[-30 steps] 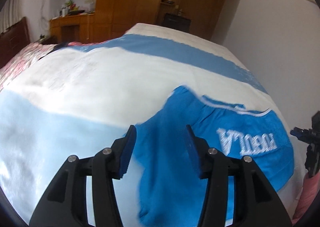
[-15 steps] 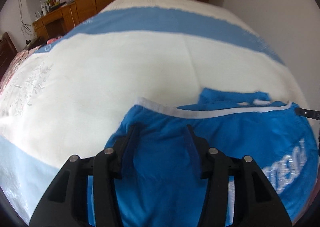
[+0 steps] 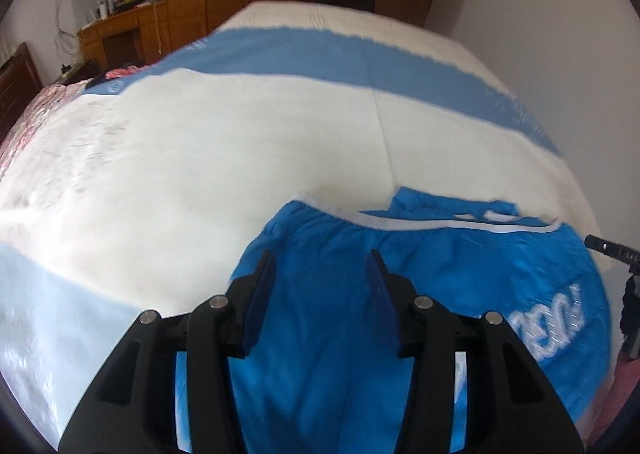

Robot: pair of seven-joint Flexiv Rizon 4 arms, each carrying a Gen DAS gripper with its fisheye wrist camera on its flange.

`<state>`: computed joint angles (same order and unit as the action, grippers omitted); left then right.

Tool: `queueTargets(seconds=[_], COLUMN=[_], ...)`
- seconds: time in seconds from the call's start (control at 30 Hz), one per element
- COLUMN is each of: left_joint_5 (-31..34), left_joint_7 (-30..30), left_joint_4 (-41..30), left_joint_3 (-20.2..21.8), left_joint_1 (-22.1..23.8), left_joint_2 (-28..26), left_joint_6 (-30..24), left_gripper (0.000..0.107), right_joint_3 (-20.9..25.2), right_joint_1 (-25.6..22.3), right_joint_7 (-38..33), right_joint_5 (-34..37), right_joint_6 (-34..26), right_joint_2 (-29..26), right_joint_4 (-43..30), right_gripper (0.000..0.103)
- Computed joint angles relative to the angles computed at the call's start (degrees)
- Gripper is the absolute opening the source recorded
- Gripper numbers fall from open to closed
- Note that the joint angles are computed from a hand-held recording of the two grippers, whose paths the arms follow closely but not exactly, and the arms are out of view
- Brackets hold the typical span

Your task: Fold large clothes

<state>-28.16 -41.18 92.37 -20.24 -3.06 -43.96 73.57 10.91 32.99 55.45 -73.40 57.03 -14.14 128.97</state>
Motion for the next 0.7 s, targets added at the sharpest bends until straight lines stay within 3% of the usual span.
queueTargets(seconds=[0.17, 0.27, 0.37, 0.53, 0.63, 0.7], left_joint_5=[-1.9, 0.2, 2.9, 6.1, 7.2, 8.2], left_joint_7=[2.5, 1.9, -0.5, -6.1, -9.4, -11.9], left_joint_4=[15.7, 23.3, 29.1, 35.2, 37.2, 38.6], left_joint_3=[-8.4, -17.5, -22.9, -23.0, -21.7, -23.1], left_joint_1=[7.6, 16.5, 22.7, 25.7, 26.1, 28.7], left_joint_2=[6.7, 8.3, 9.4, 11.2, 12.3, 12.2], left_joint_6=[17.7, 23.2, 26.5, 31.2, 31.5, 30.6], left_gripper=[0.047, 0.047, 0.047, 0.053, 0.058, 0.060], right_joint_3=[4.0, 4.2, 3.7, 2.1, 1.6, 1.3], right_joint_1=[7.2, 10.8, 13.9, 17.8, 18.3, 18.6], right_joint_7=[-3.3, -2.9, -2.3, -0.3, -0.2, 0.0], right_joint_5=[4.5, 3.7, 2.5, 0.3, 0.8, 1.5], right_joint_6=[-13.6, -17.4, -19.7, -23.1, -22.9, -22.6], right_joint_2=[0.5, -2.0, -5.0, -9.0, -10.8, -11.5], right_joint_4=[-3.7, -6.8, -9.8, -13.1, -14.0, -14.3], right_gripper=[0.020, 0.015, 0.011, 0.010, 0.009, 0.009])
